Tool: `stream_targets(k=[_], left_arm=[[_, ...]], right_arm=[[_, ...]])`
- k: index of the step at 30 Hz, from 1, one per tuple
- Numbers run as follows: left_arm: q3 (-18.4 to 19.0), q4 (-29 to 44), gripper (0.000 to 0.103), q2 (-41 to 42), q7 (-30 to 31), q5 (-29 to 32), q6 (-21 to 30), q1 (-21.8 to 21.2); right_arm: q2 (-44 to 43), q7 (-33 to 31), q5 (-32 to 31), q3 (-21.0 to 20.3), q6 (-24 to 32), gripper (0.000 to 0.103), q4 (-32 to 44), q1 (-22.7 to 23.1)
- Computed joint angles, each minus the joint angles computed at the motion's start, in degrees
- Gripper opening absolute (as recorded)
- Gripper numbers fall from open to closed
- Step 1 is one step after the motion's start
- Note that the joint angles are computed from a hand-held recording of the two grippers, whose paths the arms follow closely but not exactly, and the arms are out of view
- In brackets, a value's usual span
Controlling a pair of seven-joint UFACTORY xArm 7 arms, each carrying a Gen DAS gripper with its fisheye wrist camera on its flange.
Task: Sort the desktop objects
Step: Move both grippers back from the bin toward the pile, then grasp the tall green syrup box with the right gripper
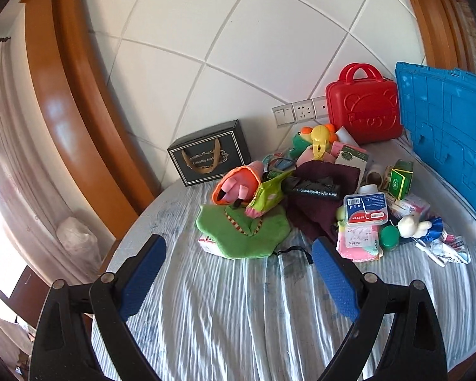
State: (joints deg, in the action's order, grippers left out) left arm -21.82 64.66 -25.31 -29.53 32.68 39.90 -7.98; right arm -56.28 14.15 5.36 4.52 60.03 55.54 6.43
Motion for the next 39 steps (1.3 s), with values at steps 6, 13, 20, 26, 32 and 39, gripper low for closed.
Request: stream_targets(k=[6, 13, 20, 26, 32, 39], left_arm=[[0.0, 1.3, 0.094, 4.0, -0.8, -0.2, -2.0, -1.2], [-0.2, 5.5, 0.094, 10.4, -5.6, 3.3, 1.6, -3.5], [3.0, 4.3, 0.094, 12.1, -9.7, 5.6, 2.1, -6.3], [6.3, 5.3, 0.094, 14.7, -5.2, 2.5, 0.8, -7.4], [8.7, 7.0, 0.094, 17.8, 0.2, -0.2, -2.5, -7.6], [11.0, 6.7, 0.094, 18.9, 3.9, -3.7, -4.6, -7.0]], right_arm=[[7.3, -6.0, 3.5, -2.7, -7.5, 0.103, -3.5, 5.1], [23.2, -16.0, 6.8, -6.6, -11.1, 0.094, 0.2, 6.5], [41.0, -11.8, -2.1, -1.7, -17.8, 0.086, 9.9, -0.8], [50.8, -8.0, -12.1, 2.7, -14.9, 0.085, 16.4, -2.8], [43.8, -13.7, -1.9, 0.8, -13.5, 0.082, 9.4, 1.1], [32.4, -29.9, 12.2, -3.6, -12.7, 0.085, 1.6, 7.8]])
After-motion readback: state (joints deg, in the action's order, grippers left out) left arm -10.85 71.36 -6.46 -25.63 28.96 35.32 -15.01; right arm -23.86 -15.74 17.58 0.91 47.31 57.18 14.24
